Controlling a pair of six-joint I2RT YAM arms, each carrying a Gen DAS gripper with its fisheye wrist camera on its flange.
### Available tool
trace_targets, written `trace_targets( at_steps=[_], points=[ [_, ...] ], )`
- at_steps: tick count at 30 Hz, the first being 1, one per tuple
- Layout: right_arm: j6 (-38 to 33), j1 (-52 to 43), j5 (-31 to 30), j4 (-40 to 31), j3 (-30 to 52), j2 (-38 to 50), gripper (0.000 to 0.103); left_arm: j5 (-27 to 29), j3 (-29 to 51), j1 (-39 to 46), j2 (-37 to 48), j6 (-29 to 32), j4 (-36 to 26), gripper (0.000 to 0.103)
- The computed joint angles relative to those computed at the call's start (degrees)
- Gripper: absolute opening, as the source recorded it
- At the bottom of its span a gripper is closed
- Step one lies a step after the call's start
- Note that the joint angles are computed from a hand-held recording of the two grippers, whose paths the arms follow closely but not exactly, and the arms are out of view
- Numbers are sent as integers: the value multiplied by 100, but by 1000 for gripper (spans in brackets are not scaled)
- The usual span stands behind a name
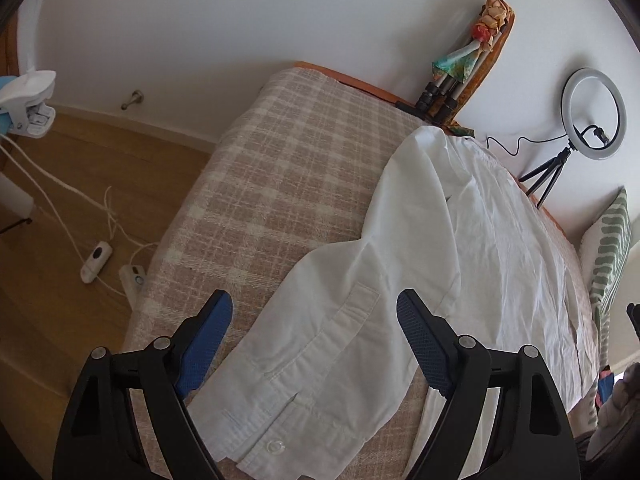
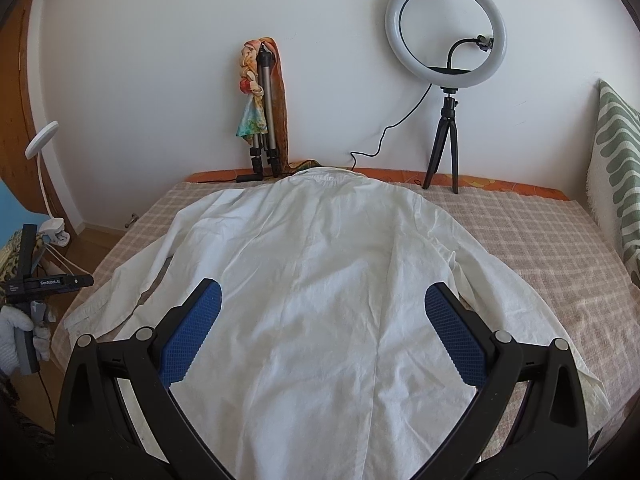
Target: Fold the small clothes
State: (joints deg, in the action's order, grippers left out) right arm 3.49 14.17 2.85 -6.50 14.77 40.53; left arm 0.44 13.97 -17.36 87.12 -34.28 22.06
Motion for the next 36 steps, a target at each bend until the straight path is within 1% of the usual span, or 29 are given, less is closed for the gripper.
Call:
trace_targets(
  at_steps=[2, 3, 5, 6, 7, 9, 10, 11, 13, 14, 15, 18, 20, 23, 25, 27, 30, 33, 36],
  points=[
    [-9, 7, 32, -1, -24, 11, 103, 189, 242, 105, 435, 207, 135, 84],
    [-30, -21, 23, 5, -36, 25, 103, 167, 366, 94, 618, 282, 157, 83],
    [-64, -125, -47, -9, -48, 54, 103, 201, 623, 112, 958, 429, 100, 67],
    [-90, -209, -120, -33, -58, 45, 103, 308, 723, 167, 1111, 489, 74, 53],
    [-118, -298, -192, -60, -66, 30, 103, 380, 796, 187, 1241, 488, 64, 50],
    [-179, -488, -330, -127, -77, -19, 103, 349, 820, 208, 1369, 487, 180, 50],
    [-212, -607, -430, -177, -70, -46, 103, 312, 840, 190, 1358, 513, 143, 45],
    [-218, -696, -514, -226, -50, -55, 103, 285, 875, 179, 1363, 560, 113, 39],
    [-270, -903, -684, -294, -40, -83, 103, 350, 840, 219, 1414, 541, 274, 8],
    [-287, -968, -711, -301, -37, -75, 103, 506, 780, 284, 1464, 474, 467, 6],
    [-309, -1040, -755, -322, -30, -70, 103, 595, 745, 321, 1497, 398, 590, 5],
    [-323, -1238, -969, -436, 14, -66, 103, 674, 700, 300, 1396, 273, 649, 3],
    [-332, -1363, -1101, -516, 48, -73, 103, 801, 579, 262, 1172, 157, 759, 2],
    [-335, -1475, -1230, -582, 62, -86, 103, 756, 418, -3, 669, -38, 760, 1],
    [-331, -1529, -1304, -617, 70, -88, 103, 591, 353, -325, 257, -140, 620, 1],
    [-326, -1542, -1335, -638, 81, -89, 103, 275, 375, -808, -208, -268, 376, 1],
    [-333, -1491, -1284, -618, 57, -119, 103, -148, 633, -1530, -644, -242, -56, 1],
    [-324, -1358, -1132, -577, 29, -153, 103, -384, 1166, -2126, -427, -127, -428, 1],
    [-330, -1310, -1069, -577, 25, -199, 103, -354, 1632, -2502, 92, -112, -556, 1]
  ],
)
